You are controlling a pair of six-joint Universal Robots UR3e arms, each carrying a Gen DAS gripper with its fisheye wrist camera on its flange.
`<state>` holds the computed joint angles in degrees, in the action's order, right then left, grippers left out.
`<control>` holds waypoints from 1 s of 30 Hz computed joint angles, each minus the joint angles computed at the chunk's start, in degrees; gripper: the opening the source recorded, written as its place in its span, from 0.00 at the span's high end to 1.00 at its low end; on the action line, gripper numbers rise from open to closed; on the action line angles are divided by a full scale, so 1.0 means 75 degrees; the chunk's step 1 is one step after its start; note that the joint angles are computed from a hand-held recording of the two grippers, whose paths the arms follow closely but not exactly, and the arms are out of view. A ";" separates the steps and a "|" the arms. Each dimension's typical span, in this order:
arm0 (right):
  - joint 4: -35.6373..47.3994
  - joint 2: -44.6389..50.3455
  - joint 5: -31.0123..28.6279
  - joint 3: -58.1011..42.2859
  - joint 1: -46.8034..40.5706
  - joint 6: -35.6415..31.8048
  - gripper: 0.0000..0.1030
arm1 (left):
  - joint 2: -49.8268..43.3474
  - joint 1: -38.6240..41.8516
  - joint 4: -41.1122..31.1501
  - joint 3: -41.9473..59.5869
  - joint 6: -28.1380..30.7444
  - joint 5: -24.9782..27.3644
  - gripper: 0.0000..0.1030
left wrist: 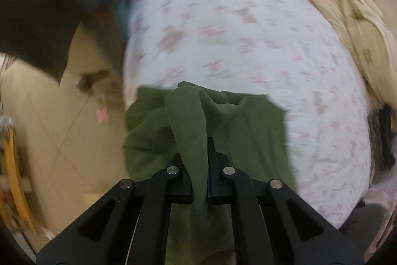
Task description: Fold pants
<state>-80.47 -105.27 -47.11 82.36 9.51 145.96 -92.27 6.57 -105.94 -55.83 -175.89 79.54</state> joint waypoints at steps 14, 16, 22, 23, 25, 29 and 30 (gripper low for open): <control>0.0787 0.0502 0.0518 0.0411 0.0089 0.0338 0.64 | 0.0887 0.0732 0.2114 -0.3666 0.0380 0.0258 0.73; 0.3461 -0.0391 0.1113 0.0099 -0.1466 -0.1538 0.43 | 0.1120 0.0961 0.2063 -0.3728 0.0438 0.0269 0.56; 0.7473 -0.1201 0.0387 -0.0945 -0.6261 -0.3772 0.10 | 0.1678 0.1822 0.2357 -0.3865 0.0147 0.0468 0.26; 0.7203 -0.1389 0.0284 -0.0354 -0.6854 -0.3516 0.06 | 0.1666 0.2135 0.2142 -0.3866 0.0062 0.0107 0.26; 0.7124 -0.1371 0.0228 0.0486 -0.7300 -0.3035 0.06 | 0.1539 0.2407 0.1754 -0.3868 -0.0008 -0.0349 0.26; 0.6411 -0.1775 0.0365 0.2876 -0.7397 -0.2379 0.06 | 0.1324 0.2654 0.1009 -0.3982 0.0140 -0.1267 0.26; 0.6599 -0.1812 0.0325 0.3200 -0.7393 -0.2521 0.06 | 0.1347 0.2596 0.1059 -0.4031 0.0104 -0.1280 0.26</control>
